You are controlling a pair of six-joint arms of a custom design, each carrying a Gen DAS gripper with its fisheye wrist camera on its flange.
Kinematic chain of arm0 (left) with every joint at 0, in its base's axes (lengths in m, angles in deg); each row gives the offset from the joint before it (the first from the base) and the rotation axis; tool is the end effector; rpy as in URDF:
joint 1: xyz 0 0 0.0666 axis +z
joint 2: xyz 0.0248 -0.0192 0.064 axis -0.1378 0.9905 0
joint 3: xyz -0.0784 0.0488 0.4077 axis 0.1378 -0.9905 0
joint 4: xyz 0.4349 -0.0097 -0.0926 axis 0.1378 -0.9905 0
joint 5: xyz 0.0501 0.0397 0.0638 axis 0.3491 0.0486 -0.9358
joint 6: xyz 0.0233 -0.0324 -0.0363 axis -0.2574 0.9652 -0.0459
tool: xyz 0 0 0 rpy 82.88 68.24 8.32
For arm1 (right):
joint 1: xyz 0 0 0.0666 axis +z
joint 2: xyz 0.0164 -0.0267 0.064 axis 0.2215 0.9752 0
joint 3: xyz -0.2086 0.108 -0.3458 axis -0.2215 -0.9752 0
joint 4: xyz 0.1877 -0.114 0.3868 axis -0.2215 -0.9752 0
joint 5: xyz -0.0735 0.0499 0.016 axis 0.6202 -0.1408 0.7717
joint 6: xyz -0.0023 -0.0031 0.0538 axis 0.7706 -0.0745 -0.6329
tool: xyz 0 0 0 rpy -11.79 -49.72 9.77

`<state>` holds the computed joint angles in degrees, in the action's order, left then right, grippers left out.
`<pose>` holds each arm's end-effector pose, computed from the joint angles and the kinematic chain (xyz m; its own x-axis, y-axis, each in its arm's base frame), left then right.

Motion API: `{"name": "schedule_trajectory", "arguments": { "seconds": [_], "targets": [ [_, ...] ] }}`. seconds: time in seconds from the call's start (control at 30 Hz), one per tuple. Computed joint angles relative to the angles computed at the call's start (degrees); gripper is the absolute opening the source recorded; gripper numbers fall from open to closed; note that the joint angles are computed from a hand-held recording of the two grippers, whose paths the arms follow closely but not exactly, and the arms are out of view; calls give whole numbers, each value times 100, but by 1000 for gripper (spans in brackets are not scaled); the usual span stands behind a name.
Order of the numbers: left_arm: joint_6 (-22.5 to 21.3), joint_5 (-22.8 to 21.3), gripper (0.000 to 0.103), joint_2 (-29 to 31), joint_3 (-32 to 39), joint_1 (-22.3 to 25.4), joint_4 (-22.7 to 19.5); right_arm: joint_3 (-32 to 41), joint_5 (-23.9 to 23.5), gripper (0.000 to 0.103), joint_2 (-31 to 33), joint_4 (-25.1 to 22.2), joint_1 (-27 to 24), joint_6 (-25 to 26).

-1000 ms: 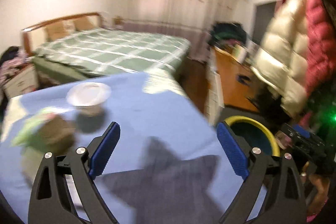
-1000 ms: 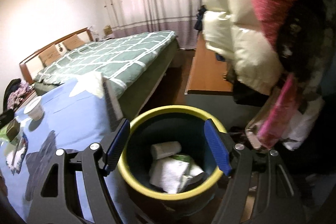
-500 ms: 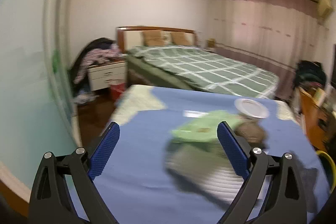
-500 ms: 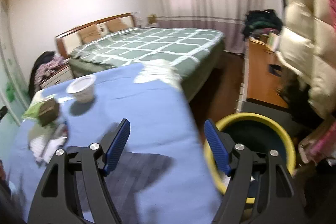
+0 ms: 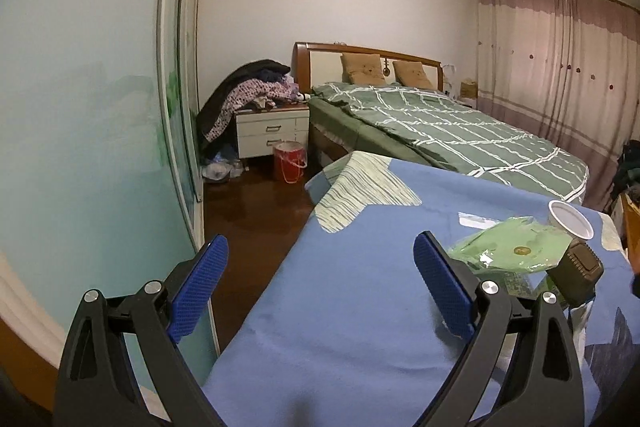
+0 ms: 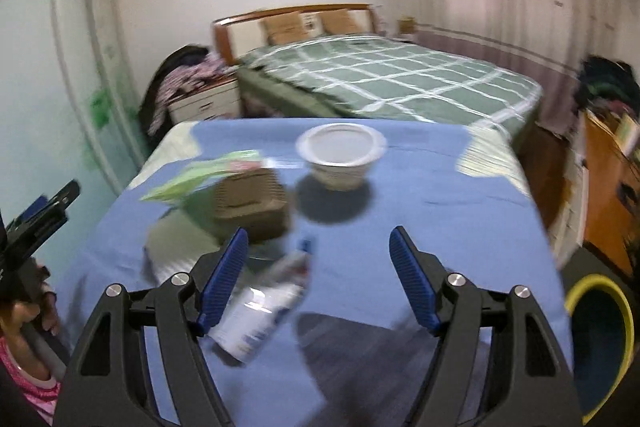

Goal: Collect trash
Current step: 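Return the left tool to the table while the right tool reaches the green plastic bag, then grasp the green plastic bag with the right tool and lift it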

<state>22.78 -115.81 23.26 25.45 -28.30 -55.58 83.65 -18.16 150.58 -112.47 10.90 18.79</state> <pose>0.6043 -0.2041 0.4007 -0.4190 -0.1732 -0.8913 -0.3189 0.9472 -0.0342 0.5720 -0.0118 0.4349 -0.6153 -0.0538 -0.7864 -0.1839 0.9799 0.0769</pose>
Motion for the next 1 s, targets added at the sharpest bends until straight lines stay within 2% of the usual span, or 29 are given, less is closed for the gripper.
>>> {"name": "schedule_trajectory", "arguments": {
  "seconds": [0.17, 0.33, 0.57, 0.7, 0.73, 0.77, 0.8, 0.83, 0.87, 1.0],
  "targets": [
    [37, -118, 93, -76, -72, -84, 16, 330, 91, 69, 326, -63, 365, 549],
    [102, -121, 93, -72, -67, -92, -33, 586, 471, 69, 647, 31, 615, 993],
    [28, -93, 93, -76, -57, -120, -30, 778, 808, 72, 915, 392, 831, 1951],
    [-24, -76, 93, -63, -41, -141, -14, 822, 840, 70, 971, 589, 909, 2494],
    [-39, -63, 93, -54, -33, -147, -14, 850, 820, 66, 997, 599, 919, 2566],
    [-48, -54, 93, -50, -33, -149, -8, 910, 753, 53, 1035, 541, 919, 2694],
    [-62, -48, 93, -49, -30, -155, -1, 995, 733, 35, 1088, 438, 924, 2796],
    [-80, -50, 93, -43, -27, -164, 12, 1085, 740, 24, 1144, 316, 938, 2859],
    [-97, -49, 93, -37, -24, -168, 21, 1162, 674, 5, 1188, 199, 926, 2874],
    [-114, -53, 93, -54, -42, -193, 31, 1305, 397, 1, 1235, 121, 815, 2616]
  ]
}}
